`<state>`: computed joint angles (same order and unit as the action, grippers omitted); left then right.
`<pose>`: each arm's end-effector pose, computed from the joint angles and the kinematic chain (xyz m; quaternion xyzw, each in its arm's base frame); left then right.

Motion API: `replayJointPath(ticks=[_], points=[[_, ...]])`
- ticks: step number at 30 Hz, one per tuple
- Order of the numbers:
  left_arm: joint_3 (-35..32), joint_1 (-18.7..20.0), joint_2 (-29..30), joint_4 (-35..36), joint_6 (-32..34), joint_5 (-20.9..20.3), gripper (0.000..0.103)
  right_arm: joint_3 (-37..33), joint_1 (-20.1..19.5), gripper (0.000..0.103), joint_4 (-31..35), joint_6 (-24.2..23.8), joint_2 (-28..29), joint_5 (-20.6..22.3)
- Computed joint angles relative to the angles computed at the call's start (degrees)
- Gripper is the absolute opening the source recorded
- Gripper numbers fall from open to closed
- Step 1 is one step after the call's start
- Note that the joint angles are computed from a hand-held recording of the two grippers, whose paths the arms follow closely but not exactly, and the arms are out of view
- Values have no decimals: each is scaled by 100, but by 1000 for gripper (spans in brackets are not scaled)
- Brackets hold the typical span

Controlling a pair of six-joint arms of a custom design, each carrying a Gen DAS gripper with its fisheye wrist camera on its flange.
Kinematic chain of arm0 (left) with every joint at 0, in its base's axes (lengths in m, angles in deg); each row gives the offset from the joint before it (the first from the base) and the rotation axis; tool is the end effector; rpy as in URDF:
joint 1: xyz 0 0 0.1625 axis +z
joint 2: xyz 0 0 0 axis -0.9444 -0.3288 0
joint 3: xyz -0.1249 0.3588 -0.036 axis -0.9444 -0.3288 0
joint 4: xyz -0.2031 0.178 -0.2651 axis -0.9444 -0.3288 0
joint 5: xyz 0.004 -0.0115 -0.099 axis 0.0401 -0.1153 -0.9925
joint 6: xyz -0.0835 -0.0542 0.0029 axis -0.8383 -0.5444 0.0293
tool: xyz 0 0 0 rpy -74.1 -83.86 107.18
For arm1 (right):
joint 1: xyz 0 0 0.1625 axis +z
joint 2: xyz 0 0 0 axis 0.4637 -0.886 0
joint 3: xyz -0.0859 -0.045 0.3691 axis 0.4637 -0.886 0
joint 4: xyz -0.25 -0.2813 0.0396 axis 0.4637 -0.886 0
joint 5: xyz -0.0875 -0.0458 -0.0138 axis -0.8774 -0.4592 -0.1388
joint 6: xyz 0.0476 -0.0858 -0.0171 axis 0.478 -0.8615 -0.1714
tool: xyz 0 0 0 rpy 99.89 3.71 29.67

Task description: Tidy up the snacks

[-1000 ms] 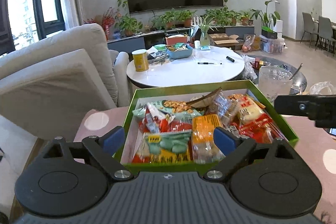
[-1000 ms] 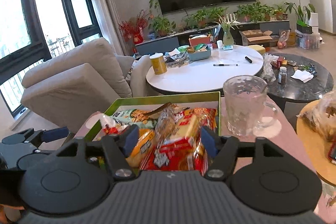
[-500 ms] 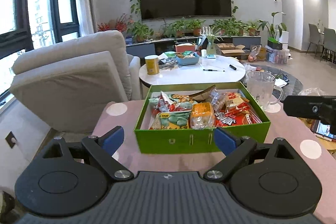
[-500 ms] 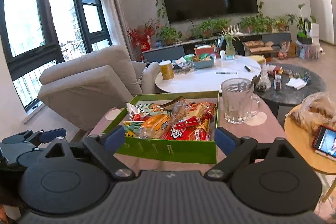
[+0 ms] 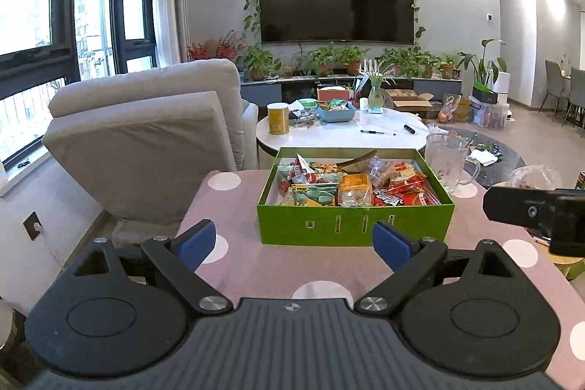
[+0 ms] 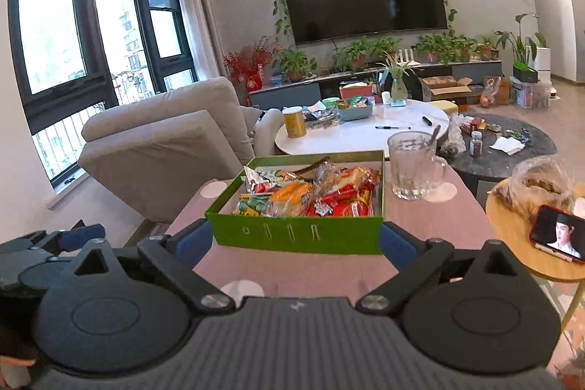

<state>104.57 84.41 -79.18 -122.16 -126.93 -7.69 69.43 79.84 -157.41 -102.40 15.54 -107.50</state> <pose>-0.2431 -0.2912 0.1516 0.2742 0.7803 -0.4711 0.3067 0.1990 -0.3413 0.1969 0.1744 -0.8129 0.5053 0.2312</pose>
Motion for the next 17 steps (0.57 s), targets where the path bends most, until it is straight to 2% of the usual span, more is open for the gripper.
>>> replayJointPath(ticks=[1, 3, 14, 17], points=[[10, -41, -115, 294, -204, 24, 102, 31, 26, 69, -48, -12, 12, -15], [83, -138, -242, 516, -422, 102, 103, 52, 59, 69, -98, -6, 34, -48], [227, -235, -364, 415, -327, 13, 103, 55, 84, 69, -267, -44, 195, -123], [208, -189, -257, 178, -109, -39, 103, 67, 67, 69, -280, -3, 196, -141]])
